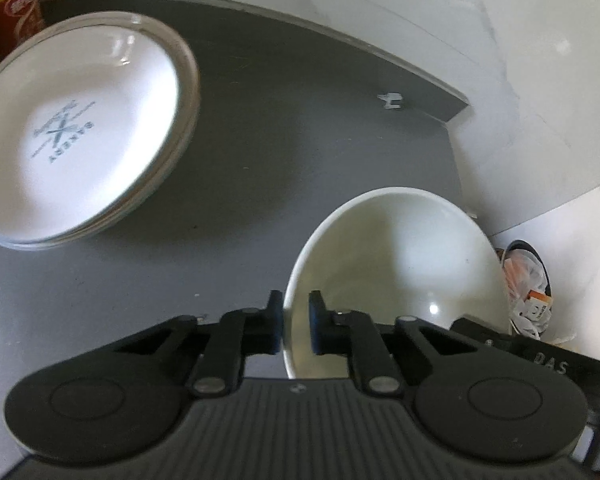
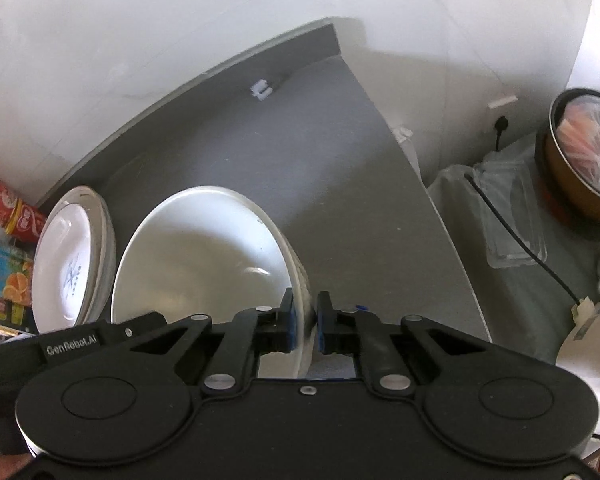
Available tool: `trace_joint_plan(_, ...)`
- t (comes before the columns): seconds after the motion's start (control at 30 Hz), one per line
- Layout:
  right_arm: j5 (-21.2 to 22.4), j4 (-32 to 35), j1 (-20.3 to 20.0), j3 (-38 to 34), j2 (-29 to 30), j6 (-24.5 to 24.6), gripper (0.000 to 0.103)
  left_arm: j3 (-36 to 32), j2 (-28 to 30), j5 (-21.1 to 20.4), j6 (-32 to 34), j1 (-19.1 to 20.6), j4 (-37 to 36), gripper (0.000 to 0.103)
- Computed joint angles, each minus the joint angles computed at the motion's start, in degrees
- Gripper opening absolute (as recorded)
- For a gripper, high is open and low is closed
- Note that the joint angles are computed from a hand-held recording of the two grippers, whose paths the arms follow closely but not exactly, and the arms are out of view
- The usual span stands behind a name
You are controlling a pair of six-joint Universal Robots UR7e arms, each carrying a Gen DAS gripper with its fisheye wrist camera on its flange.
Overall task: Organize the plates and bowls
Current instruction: 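Lift the white bowl with both grippers and carry it toward the red bowl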
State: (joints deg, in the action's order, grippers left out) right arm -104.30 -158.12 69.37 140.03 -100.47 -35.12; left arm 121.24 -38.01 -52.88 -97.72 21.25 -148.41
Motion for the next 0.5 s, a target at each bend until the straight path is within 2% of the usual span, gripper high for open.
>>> trace_joint_plan(0.17,1.24,1.97,0.88,0.19,-2.36,0.25,0.009,2.03,-1.93,2.09,-0.97,-1.68,-0.52,0.008)
trace_joint_plan(0.3,1.41,6.79,1.76,-0.51,-5.64,1.34,0.009,2.87,-3.96,3.09,-1.27,-3.03,-0.22,0.008)
trace_joint_plan(0.5,1.98,11.56,3.26,-1.33,-10.05,0.06,0.009,2.18,-6.87,3.25,-3.82,-5.58,3.73,0.008)
